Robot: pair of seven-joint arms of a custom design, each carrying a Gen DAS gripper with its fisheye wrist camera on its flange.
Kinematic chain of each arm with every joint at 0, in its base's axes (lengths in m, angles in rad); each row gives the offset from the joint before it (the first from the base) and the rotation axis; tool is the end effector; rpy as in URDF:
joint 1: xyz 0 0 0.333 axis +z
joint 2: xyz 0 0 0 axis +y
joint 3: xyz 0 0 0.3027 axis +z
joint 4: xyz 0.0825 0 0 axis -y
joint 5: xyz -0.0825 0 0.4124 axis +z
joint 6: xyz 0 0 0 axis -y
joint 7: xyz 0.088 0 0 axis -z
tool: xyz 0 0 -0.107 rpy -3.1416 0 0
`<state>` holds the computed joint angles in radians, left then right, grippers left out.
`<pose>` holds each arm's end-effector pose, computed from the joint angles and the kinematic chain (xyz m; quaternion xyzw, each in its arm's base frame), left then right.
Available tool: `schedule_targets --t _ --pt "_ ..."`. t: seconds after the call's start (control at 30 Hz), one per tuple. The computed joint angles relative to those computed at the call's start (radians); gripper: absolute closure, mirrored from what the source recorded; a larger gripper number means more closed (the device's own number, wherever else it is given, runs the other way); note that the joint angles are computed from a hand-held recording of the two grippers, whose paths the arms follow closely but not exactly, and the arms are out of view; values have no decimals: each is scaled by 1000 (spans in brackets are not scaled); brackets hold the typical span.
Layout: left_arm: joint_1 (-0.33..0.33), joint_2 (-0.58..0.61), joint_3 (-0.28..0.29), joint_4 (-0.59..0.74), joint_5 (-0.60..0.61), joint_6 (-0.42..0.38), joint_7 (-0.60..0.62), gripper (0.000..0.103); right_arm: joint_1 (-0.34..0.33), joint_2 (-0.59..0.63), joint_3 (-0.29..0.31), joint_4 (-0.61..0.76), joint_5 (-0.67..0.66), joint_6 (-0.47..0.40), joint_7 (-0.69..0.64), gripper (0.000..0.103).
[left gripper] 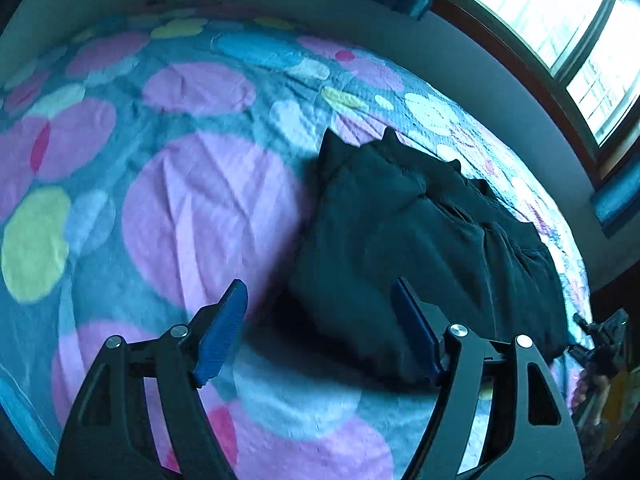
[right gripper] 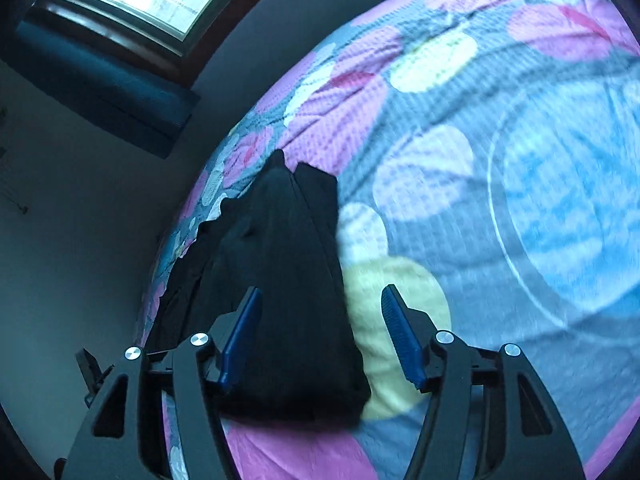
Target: Fold small clothes
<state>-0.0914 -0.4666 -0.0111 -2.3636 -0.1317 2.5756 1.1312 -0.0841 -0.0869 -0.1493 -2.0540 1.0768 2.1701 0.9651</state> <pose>0.4878 -0.0485 0.5583 -0.7910 0.5114 -0.3134 0.1206 0.5756 -0.1036 0.4902 -0.5646 0.6828 0.0839 0.4561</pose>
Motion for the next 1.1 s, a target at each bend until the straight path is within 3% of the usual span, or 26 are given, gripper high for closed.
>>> schedule_targets --t 0.1,0.23,0.27,0.3,0.33,0.37,0.53,0.67,0.77,0.83,0.97,1.1 --pt "-59 -36 35 -61 -103 15 28 28 -4 -9 -11 -42 62 -55 -15 39" --pt "-39 27 -3 -42 -81 47 -19 28 17 -28 10 -60 45 -10 -54 41" --pt "-23 48 -19 -30 -59 66 -44 30 25 -41 23 -72 13 36 -52 60" --pt "4 67 -43 -13 -13 71 -81 33 34 -48 34 -79 -36 73 -45 72" --pt "39 79 -74 -2 49 69 -135 47 42 -52 39 -86 -72 98 -55 75" --pt "63 96 -93 9 101 66 -178 50 48 -56 35 -97 -69 113 -75 77" --pt "58 94 -91 5 184 76 -198 51 54 -38 5 -91 -4 75 -122 76" --pt "34 84 -67 -21 179 115 -186 50 31 -45 -5 -89 8 36 -65 65" --pt "16 77 -45 -35 146 136 -167 50 36 -142 26 -170 -43 218 11 62" --pt "16 74 -45 -40 139 145 -168 49 69 -209 24 -214 -11 285 -10 62" --pt "22 76 -58 -36 158 142 -172 46 162 -268 1 -218 42 187 -80 47" --pt "18 76 -55 -37 156 145 -174 45 241 -217 8 -156 78 -19 -108 47"
